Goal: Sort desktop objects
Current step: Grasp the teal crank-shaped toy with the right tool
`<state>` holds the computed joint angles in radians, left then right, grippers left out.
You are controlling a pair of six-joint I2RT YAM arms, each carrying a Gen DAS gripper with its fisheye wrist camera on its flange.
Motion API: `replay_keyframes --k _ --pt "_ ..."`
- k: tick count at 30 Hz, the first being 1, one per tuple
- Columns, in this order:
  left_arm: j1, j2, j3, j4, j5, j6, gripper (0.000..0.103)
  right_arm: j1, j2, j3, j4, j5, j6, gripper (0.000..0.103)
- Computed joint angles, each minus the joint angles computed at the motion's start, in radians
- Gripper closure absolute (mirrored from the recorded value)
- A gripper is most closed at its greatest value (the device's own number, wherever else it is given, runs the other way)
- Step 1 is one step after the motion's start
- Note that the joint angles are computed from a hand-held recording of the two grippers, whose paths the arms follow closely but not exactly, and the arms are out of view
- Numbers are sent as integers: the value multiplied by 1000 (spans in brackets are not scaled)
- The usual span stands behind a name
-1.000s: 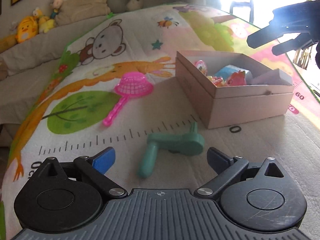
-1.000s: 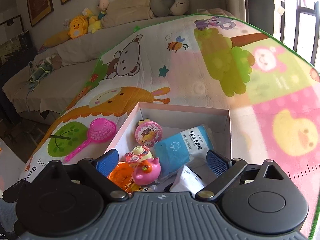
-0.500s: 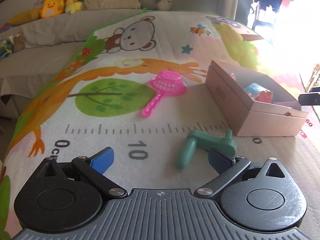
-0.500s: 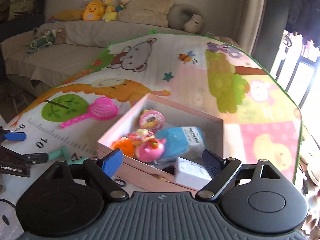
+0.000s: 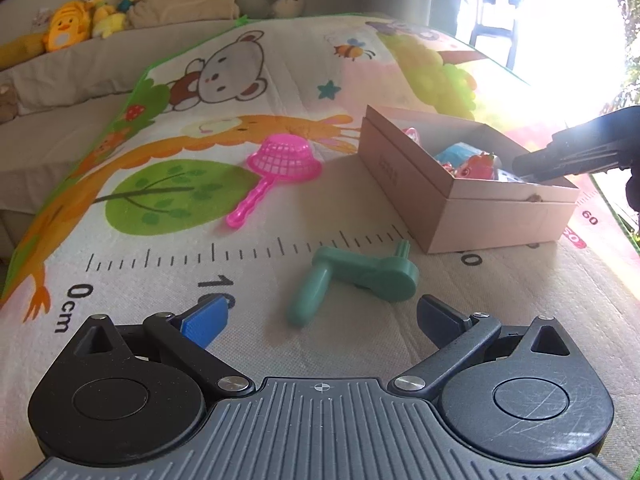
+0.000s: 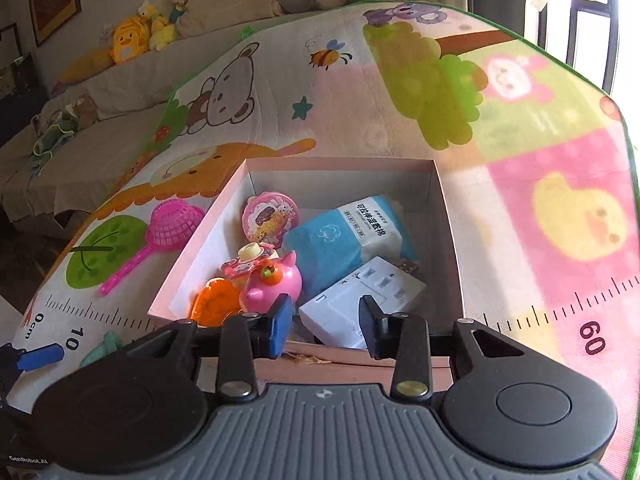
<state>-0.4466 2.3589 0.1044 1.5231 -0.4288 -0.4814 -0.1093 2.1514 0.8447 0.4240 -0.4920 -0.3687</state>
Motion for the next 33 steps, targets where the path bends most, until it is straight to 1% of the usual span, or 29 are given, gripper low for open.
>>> replay_keyframes --k 2,3,5,6,8,9,10,11,14,15,17,19,21,22,23,24,25,27,29,33 --pt "16 1 -7 0 -1 -8 0 -8 -38 -46 44 -46 -2 66" --pt "31 -11 -7 -19 -2 -14 0 -11 -65 -86 83 -65 -13 66" --pt "64 -38 -5 -51 -4 -13 0 -1 -115 -167 147 -88 -61 61" --pt "83 -63 -2 -80 -8 -6 0 11 -131 -199 155 -106 -93 58" --pt "112 -110 4 -138 -22 1 0 53 -139 -240 134 -135 -162 57" --pt "130 -130 6 -159 -25 7 0 87 -128 -258 137 -133 -195 57" --pt "145 -144 7 -174 -26 12 0 128 -107 -279 169 -116 -217 57" --pt "159 -159 10 -197 -30 14 0 172 -75 -305 236 -88 -237 57" --pt "192 -184 23 -254 -37 17 0 297 53 -369 522 22 -270 57" --pt "200 -186 25 -262 -38 19 0 326 86 -375 580 36 -292 57" --pt "217 -178 26 -254 -39 20 0 364 125 -370 628 42 -336 57" --pt "234 -163 26 -234 -36 14 0 399 142 -337 603 68 -344 57" --pt "255 -147 24 -206 -13 14 0 424 147 -293 533 102 -334 58" --pt "260 -135 22 -191 -3 15 0 429 147 -275 497 113 -333 64" --pt "266 -124 20 -175 7 18 0 427 141 -267 465 108 -333 68" --pt "270 -113 19 -162 15 21 0 422 128 -269 438 98 -332 74" --pt "271 -105 17 -150 20 21 0 414 106 -273 390 91 -341 79" --pt "272 -86 16 -126 27 18 0 394 77 -301 359 86 -358 81" --pt "276 -71 15 -108 34 16 0 359 55 -336 352 81 -384 81" --pt "265 -72 20 -116 36 17 0 246 13 -379 313 65 -409 81"
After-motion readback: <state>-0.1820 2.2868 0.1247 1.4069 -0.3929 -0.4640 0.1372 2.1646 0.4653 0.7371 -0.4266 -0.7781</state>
